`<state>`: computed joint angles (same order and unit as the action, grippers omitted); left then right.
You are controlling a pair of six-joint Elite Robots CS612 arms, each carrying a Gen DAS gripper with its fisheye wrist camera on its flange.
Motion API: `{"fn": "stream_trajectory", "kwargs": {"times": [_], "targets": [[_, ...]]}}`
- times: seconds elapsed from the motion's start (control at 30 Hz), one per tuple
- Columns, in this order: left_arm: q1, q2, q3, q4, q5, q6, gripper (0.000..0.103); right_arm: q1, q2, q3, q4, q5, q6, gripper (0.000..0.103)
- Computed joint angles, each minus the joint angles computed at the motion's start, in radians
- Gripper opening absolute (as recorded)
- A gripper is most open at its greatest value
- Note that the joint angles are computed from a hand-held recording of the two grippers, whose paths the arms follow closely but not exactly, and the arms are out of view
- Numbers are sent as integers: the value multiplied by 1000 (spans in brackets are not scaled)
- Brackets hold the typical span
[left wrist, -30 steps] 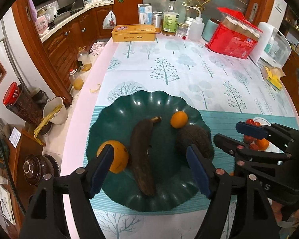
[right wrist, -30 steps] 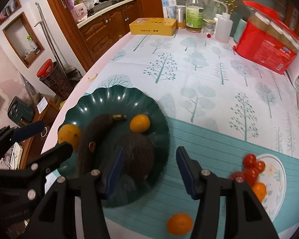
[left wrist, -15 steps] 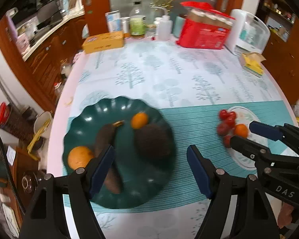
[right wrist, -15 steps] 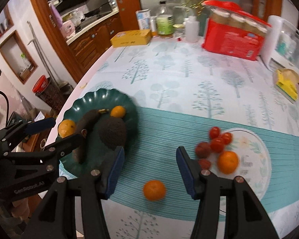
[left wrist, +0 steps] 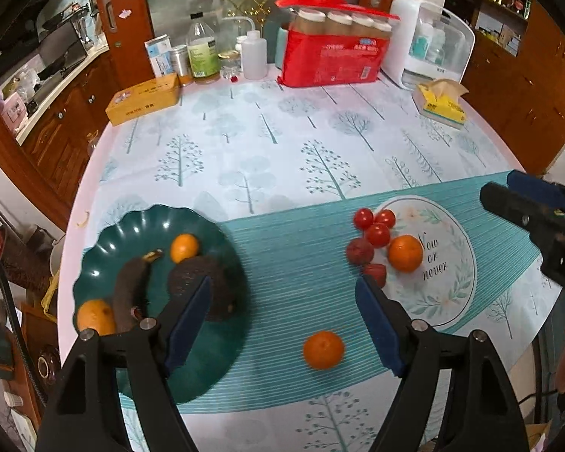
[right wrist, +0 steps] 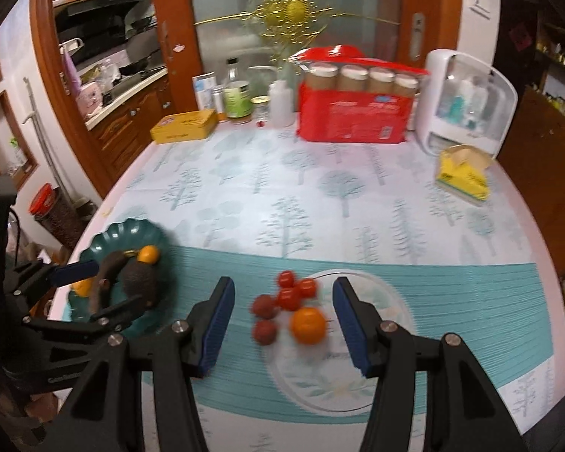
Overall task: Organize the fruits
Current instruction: 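Lift both open tools away from the green plate, then grasp the loose orange with the left tool while the right tool grasps the plated orange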
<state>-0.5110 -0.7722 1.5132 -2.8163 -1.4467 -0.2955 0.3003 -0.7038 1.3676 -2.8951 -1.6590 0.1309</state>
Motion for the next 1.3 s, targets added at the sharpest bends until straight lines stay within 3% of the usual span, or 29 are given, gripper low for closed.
{"fn": "stream_trajectory", "kwargs": {"times": [0.17, 0.53, 0.83, 1.0, 1.13, 1.3], "targets": [[-14, 21, -33, 71, 9, -41, 77, -29, 9, 4, 23, 24, -13, 55], [-34, 63, -67, 213, 3, -213, 77, -70, 81, -54, 157, 178, -102, 55], [-37, 80, -57, 230, -37, -343, 77, -86, 132, -113, 263, 276, -174, 55], [-41, 87, -51, 226, -36, -388, 77, -82, 152, -137, 290, 283, -216, 55], [-40, 92, -44, 214, -44, -420, 72, -83, 161, -145, 291, 312, -233, 55], [-37, 95, -38, 201, -64, -440, 60, -72, 171, -158, 303, 289, -266, 55]]}}
